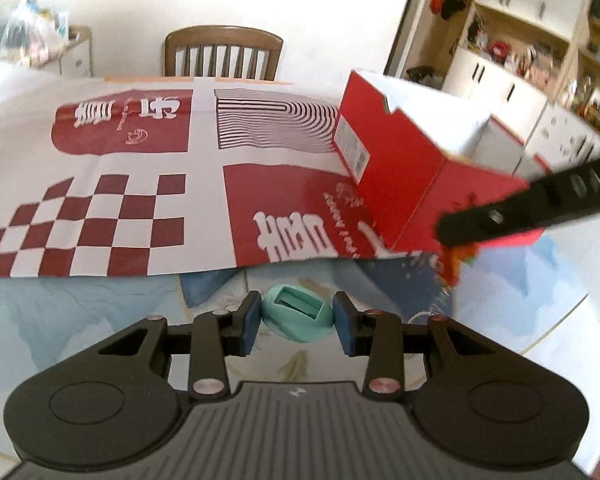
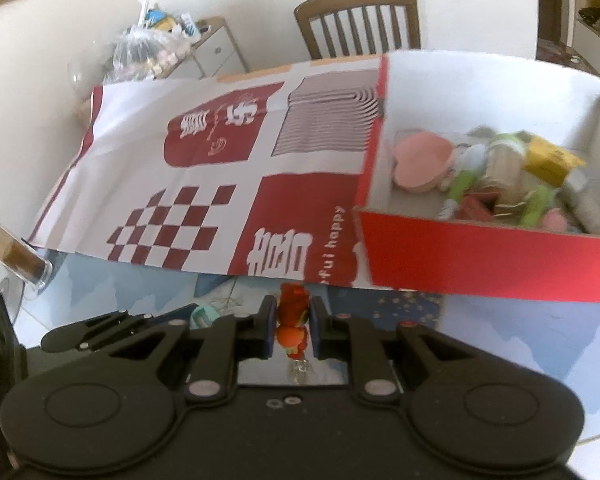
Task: Organize rigid objects
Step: 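Carry the teal and orange keychains over the red box with both grippers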
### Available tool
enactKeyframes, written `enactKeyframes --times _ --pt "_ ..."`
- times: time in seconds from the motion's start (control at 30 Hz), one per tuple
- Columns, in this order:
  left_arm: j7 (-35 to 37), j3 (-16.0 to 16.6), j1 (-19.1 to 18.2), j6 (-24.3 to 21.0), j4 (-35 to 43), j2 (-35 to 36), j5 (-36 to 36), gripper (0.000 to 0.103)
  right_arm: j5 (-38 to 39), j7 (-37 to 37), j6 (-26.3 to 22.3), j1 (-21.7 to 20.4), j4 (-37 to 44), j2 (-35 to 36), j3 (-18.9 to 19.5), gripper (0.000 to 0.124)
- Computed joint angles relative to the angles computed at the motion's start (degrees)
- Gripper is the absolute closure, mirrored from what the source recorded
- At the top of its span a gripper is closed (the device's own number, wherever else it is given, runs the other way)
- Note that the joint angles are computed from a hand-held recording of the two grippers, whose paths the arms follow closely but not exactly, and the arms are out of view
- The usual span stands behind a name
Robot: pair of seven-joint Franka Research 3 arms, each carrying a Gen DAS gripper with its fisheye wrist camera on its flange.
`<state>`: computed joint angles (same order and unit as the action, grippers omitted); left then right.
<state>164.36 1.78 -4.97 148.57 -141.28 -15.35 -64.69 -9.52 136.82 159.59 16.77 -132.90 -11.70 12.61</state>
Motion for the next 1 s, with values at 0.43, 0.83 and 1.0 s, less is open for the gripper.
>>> enactKeyframes --times 0.43,0.83,1.0 --pt "-4.3 -0.5 -1.2 -3.5 5.9 -0.3 2.7 0.065 -0.3 -1.1 -3.7 -5.0 -4.0 -10.2 0.7 0.108" --pt "-4.1 -3.3 -4.7 -2.8 13.3 1.5 1.3 0.065 -1.6 -5.4 -2.3 -12.2 -4.8 -15.3 0.7 0.108" --pt "-6.0 -5.0 -5.9 -1.4 16.1 3.4 2.7 0.065 -2.0 -7.5 -1.2 -15.0 -4.9 -15.9 0.3 0.108"
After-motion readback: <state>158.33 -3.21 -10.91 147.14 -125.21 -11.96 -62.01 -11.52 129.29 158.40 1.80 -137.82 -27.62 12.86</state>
